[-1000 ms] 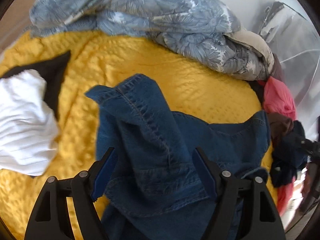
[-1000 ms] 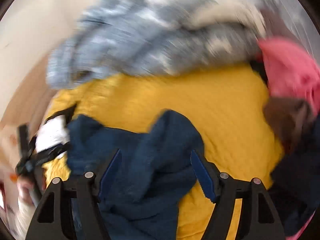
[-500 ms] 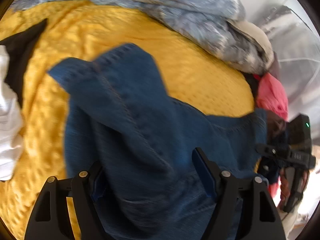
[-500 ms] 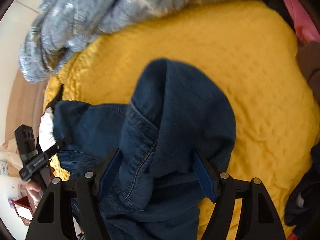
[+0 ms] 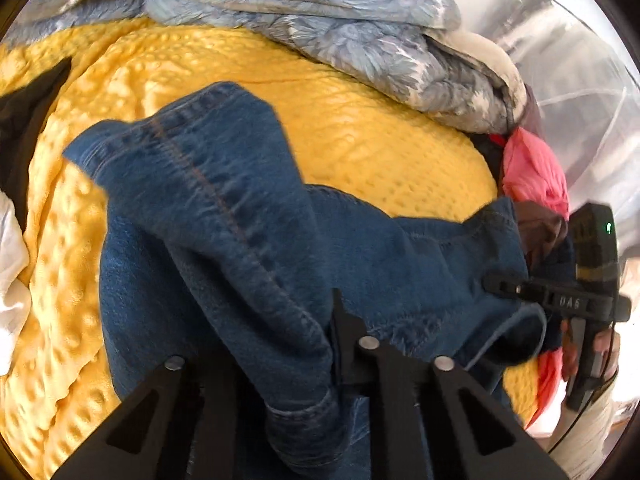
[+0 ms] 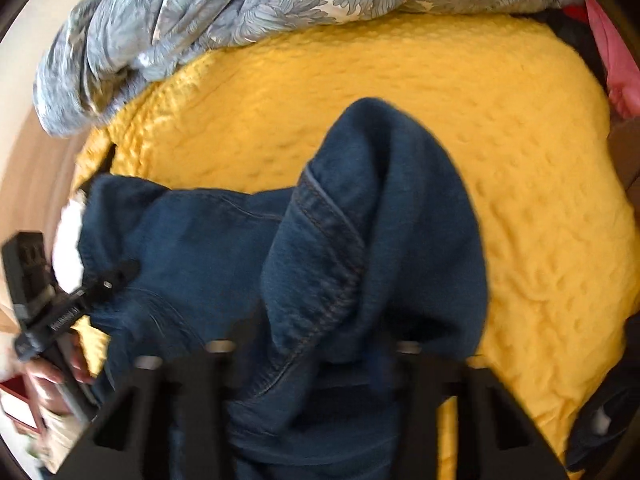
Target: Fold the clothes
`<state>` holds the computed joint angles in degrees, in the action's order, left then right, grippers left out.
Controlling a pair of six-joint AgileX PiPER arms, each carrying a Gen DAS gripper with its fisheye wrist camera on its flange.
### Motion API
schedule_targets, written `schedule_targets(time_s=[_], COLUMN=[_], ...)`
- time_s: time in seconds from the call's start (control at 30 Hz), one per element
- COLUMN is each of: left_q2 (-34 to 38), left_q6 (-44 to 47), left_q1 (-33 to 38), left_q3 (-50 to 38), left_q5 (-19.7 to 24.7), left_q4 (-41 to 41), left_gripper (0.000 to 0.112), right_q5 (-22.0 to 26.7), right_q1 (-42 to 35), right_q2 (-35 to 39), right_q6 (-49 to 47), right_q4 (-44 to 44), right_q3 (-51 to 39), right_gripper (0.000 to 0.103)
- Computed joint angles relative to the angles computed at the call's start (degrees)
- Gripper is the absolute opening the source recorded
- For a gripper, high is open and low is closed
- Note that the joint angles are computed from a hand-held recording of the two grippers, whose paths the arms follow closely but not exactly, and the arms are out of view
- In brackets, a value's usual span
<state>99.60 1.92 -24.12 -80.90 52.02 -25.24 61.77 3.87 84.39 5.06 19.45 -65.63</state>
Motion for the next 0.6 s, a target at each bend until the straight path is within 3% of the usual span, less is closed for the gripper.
schedule_targets(time_s=[0.1, 0.37, 0.47, 0.6], left_q2=[-2.25, -10.85, -10.64, -6.54], left_q6=[-1.22, -4.97, -9.0, -14.41], left_q1=[-1.31, -0.54, -1.2, -0.42], left_q3=[1.05, 3.95, -0.53, -15.42], left_q5=[-1.5, -10.85, -10.37, -3.83], left_q4=[1.93, 1.31, 4.93, 9.14], left_gripper=[0.008, 0.007, 0.007, 0.007], right_q5=[-0.94, 0.32, 0.14, 2.1], right_q1=[-0.99, -5.8, -6.64, -10.0], right_q2=[-1.48, -9.76, -12.32, -9.66], right_q6=[-3.02, -11.19, -11.79, -12.79], right_q4=[2.06, 12.7, 14.6, 19.42], right_q3=[1.79, 3.49, 2.31, -3.41], right_gripper=[0.014, 0.009, 0.008, 0.008])
